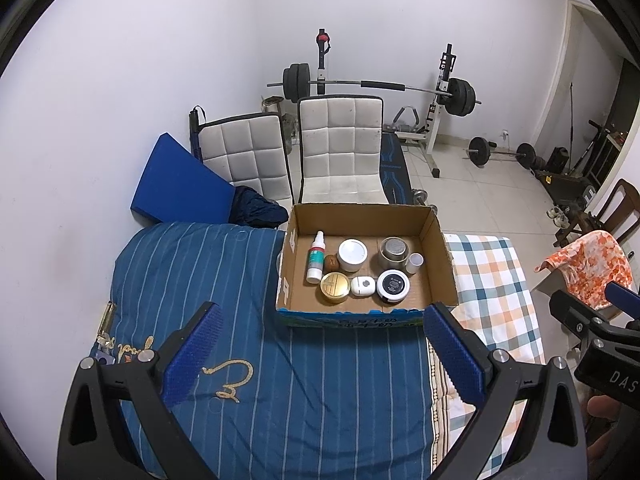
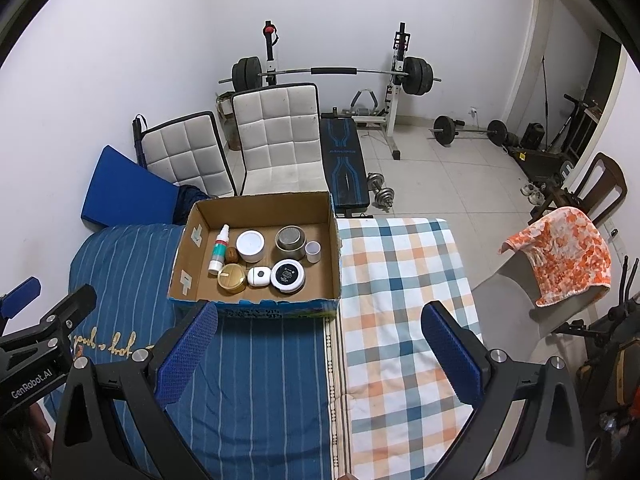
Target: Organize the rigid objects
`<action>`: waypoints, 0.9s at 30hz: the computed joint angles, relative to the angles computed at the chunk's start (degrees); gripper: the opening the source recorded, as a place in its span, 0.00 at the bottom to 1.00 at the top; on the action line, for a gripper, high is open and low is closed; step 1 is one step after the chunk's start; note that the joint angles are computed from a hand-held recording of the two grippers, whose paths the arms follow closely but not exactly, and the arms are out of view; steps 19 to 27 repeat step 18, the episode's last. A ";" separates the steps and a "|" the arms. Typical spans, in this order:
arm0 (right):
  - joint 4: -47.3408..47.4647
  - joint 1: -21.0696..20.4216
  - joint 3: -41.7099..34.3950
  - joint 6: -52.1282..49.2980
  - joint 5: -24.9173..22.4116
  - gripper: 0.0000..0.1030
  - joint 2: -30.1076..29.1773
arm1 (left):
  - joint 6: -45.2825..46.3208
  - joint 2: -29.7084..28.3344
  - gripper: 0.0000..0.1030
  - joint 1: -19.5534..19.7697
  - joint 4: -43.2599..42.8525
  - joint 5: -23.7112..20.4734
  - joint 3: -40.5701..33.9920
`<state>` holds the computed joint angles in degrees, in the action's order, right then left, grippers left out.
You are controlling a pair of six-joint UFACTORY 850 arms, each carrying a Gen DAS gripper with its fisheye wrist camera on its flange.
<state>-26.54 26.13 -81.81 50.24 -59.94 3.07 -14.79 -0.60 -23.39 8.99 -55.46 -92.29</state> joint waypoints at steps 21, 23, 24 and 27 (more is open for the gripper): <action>0.40 0.20 0.02 0.43 -0.21 1.00 0.13 | 1.18 0.66 1.00 0.84 -1.39 1.36 1.56; 0.40 0.20 0.02 0.43 -0.21 1.00 0.13 | 1.18 0.66 1.00 0.84 -1.39 1.36 1.56; 0.40 0.20 0.02 0.43 -0.21 1.00 0.13 | 1.18 0.66 1.00 0.84 -1.39 1.36 1.56; 0.40 0.20 0.02 0.43 -0.21 1.00 0.13 | 1.18 0.66 1.00 0.84 -1.39 1.36 1.56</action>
